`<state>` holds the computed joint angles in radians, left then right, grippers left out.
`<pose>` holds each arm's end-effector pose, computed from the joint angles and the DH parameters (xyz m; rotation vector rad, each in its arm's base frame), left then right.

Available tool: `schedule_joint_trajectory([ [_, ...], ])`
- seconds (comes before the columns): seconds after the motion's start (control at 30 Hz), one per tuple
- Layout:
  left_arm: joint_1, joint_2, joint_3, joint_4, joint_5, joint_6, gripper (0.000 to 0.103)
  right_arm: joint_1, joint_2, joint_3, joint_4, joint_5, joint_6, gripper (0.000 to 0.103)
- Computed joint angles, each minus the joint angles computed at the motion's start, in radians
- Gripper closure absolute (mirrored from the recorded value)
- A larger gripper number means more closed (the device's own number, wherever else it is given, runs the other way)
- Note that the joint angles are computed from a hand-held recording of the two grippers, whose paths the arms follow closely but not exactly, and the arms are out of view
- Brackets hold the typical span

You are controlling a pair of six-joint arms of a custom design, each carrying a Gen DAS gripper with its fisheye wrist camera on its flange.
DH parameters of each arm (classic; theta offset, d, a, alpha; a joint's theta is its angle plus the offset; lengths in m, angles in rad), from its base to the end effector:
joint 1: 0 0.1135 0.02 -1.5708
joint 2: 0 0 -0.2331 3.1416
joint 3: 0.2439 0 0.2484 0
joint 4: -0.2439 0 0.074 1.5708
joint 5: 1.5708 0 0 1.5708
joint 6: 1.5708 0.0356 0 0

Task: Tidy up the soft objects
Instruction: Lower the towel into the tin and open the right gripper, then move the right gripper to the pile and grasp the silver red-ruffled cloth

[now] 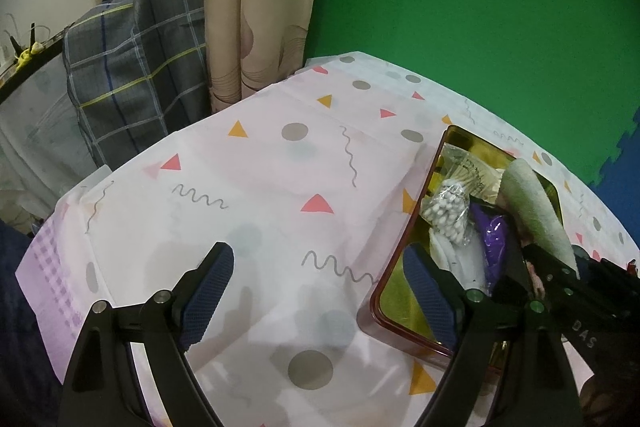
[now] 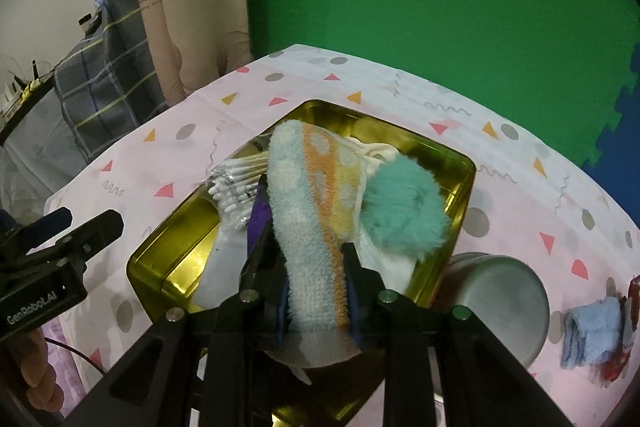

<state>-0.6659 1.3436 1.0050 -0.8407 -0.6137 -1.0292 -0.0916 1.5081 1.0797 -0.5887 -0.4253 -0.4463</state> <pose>0.2125 -0.1409 0.2218 -0.5887 2.3607 0.1482 0.3056 -0.0133 0.2100 -0.5877 2.4159 0.3292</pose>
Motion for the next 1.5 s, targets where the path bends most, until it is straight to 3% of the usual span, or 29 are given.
schedule_joint_trajectory([
  [0.27,-0.014,0.015,0.008,-0.001,-0.018,0.006,0.019,-0.067,-0.048,0.009,-0.051,-0.047,-0.041,0.045],
  [0.63,-0.025,0.021,0.01,-0.003,-0.039,0.009,0.019,-0.288,-0.069,0.082,-0.14,-0.154,-0.118,0.045],
  [1.0,-0.05,0.056,0.035,-0.032,-0.069,0.003,0.019,-0.579,0.237,0.334,-0.087,-0.074,-0.201,0.045],
  [1.5,-0.071,0.117,0.083,-0.074,-0.112,0.023,0.018,-0.638,0.607,0.649,-0.023,0.085,-0.103,0.045],
])
